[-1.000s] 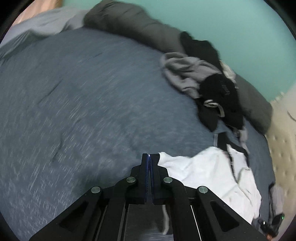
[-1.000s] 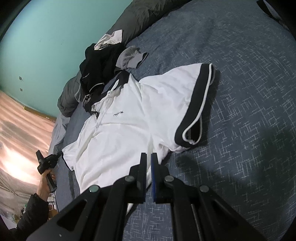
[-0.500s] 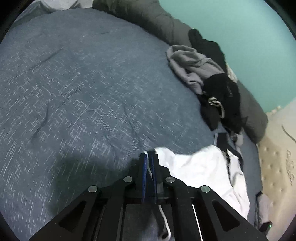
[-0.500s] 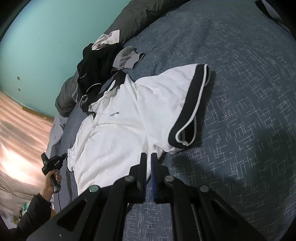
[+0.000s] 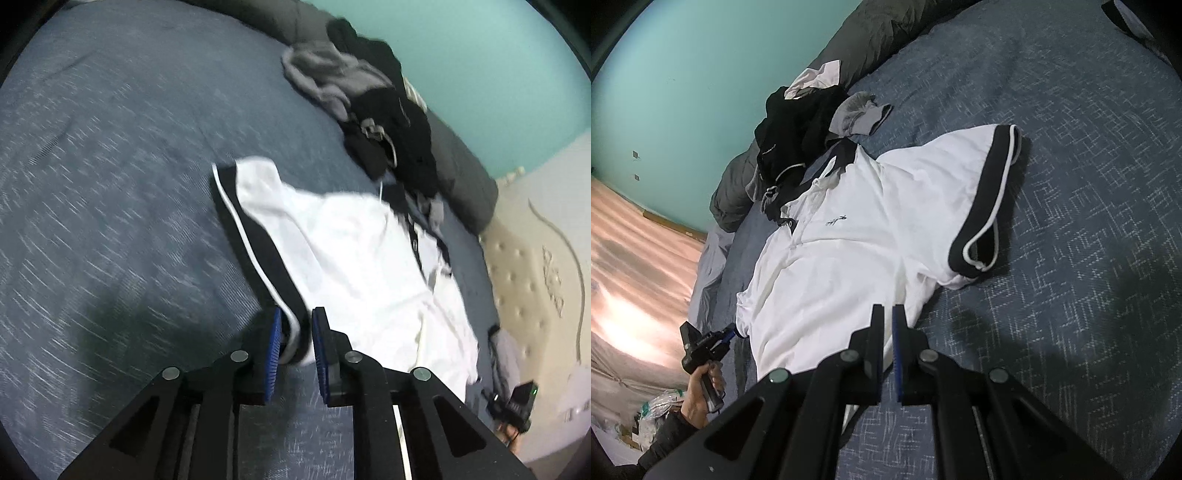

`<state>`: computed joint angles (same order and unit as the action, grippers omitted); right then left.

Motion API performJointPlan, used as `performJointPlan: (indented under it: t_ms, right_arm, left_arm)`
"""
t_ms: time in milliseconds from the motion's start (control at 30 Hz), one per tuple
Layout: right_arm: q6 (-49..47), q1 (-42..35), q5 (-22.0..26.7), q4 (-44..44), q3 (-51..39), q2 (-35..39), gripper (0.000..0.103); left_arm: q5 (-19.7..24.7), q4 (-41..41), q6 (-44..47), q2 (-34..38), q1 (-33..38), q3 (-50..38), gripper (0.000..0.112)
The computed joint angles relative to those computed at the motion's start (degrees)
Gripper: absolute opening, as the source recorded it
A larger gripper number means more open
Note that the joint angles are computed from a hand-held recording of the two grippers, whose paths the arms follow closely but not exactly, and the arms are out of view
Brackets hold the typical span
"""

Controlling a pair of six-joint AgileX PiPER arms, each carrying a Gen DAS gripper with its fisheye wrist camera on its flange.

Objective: Fold clothes

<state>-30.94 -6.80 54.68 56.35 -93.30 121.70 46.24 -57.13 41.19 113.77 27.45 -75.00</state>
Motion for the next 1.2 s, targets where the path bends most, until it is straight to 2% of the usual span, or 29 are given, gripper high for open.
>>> performJointPlan:
  t_ms: [33, 100, 333, 433, 633, 667, 733, 767, 800, 967, 1033, 1100, 1200]
  right_arm:
    - [-0.03, 0.0, -0.07, 0.1, 0.18, -0.1, 0.005]
    - [-0.27, -0.02, -0.18, 0.47, 0.74, -0.32, 0.005]
    - [-0.84, -0.26, -0.49, 0.65, 2.08, -0.7, 0.005]
    - [-0.71, -0.7, -0.57, 0.54, 1.97, -0.54, 0.005]
    - [2.79, -1.22, -3.09, -2.46, 1.2, -0.31, 0.005]
    - [3.89, -1.47, -3.59, -3.09, 1.09, -0.25, 0.006]
    - [4.93, -2.27, -3.64, -2.82, 0.84, 0.18, 0.019]
    - [5.4, -2.59, -3.69, -2.6, 0.67, 0.46, 0.03]
    - [5.9, -2.83, -3.8, -2.39, 0.45, 0.79, 0.034]
    - [7.37, -3.4, -5.99, -0.84, -1.41, 2.39, 0.035]
    - [9.6, -2.91, -6.63, -3.33, -4.34, 3.83, 0.035]
    - [13.78, -0.88, -6.51, -11.37, -8.83, 5.29, 0.035]
    - [14.05, 1.14, -5.94, -16.44, -11.8, 6.4, 0.035]
  left_arm:
    - [-0.26, 0.22, -0.12, -0.13, -0.31, 0.16, 0.008]
    - [-0.75, 0.47, -0.29, -0.45, -0.85, 0.52, 0.002]
    - [0.15, -1.68, 0.64, -3.31, 2.79, 0.75, 0.002]
    - [1.65, -0.03, -1.26, -1.53, 4.02, -1.68, 0.002]
    - [0.97, 1.52, -3.0, 1.57, 3.64, -1.27, 0.002]
    - [1.02, 0.89, -2.48, 1.86, 3.64, -1.02, 0.002]
    - [2.19, -0.19, -0.87, 2.05, 3.7, -0.38, 0.002]
    - [2.41, -1.16, 0.8, 1.66, 3.74, 0.41, 0.002]
    - [1.98, -1.61, 1.74, 1.05, 3.83, 1.22, 0.003]
    - [0.63, -4.03, 5.51, -2.82, 4.23, 4.79, 0.003]
    - [-0.09, -5.2, 6.97, -4.88, 4.15, 6.66, 0.006]
    - [-0.94, -6.46, 8.28, -7.0, 3.93, 8.58, 0.008]
    - [-2.08, -8.78, 9.96, -10.32, 3.68, 11.82, 0.009]
